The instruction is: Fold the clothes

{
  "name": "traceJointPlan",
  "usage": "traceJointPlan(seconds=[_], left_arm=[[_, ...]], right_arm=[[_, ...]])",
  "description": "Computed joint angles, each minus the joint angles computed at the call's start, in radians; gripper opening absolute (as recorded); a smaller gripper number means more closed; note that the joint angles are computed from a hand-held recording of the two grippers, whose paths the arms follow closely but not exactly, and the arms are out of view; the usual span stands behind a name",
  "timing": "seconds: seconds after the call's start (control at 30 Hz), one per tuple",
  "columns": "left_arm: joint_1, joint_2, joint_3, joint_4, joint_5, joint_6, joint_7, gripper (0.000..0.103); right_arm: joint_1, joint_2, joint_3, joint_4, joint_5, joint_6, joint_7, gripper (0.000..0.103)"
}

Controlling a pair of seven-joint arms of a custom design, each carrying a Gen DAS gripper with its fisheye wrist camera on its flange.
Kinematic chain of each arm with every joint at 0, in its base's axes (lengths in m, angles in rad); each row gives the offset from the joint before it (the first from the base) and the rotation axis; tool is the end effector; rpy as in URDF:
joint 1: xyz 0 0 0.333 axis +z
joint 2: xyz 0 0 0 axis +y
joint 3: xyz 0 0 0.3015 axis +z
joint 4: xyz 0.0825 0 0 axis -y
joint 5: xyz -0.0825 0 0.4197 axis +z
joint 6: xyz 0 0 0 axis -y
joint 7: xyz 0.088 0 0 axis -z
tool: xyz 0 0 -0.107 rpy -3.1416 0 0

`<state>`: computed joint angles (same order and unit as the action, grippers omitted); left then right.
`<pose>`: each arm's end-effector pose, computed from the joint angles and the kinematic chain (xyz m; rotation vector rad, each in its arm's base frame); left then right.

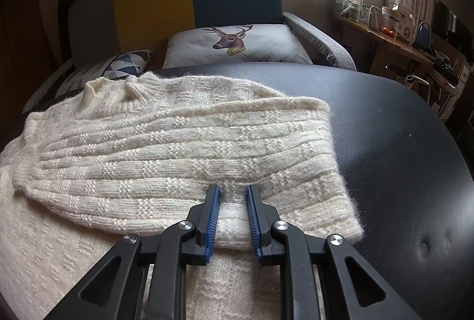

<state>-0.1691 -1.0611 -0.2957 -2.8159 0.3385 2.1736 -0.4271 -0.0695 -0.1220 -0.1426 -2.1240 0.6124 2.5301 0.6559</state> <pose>0.3070 -0.1298 0.4883 -2.6453 0.1086 -0.7689 0.5753 -0.1323 0.4911 -2.0071 1.5040 -0.5014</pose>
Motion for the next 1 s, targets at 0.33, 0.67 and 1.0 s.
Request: traceJointPlan(seconds=[0.33,0.67,1.0], left_arm=[[-0.009,0.015,-0.035,0.03,0.042,-0.063,0.023,0.005],[0.022,0.089,-0.096,0.205,0.222,0.038,0.114,0.005],[0.071,0.363,-0.169,0.409,0.372,0.297,0.132,0.005]], right_arm=[[-0.001,0.0,-0.002,0.004,0.012,-0.013,0.0,0.019],[0.0,-0.02,0.012,-0.003,-0.052,0.004,0.041,0.019],[0.095,-0.207,-0.045,-0.026,0.195,-0.207,-0.123,0.023]])
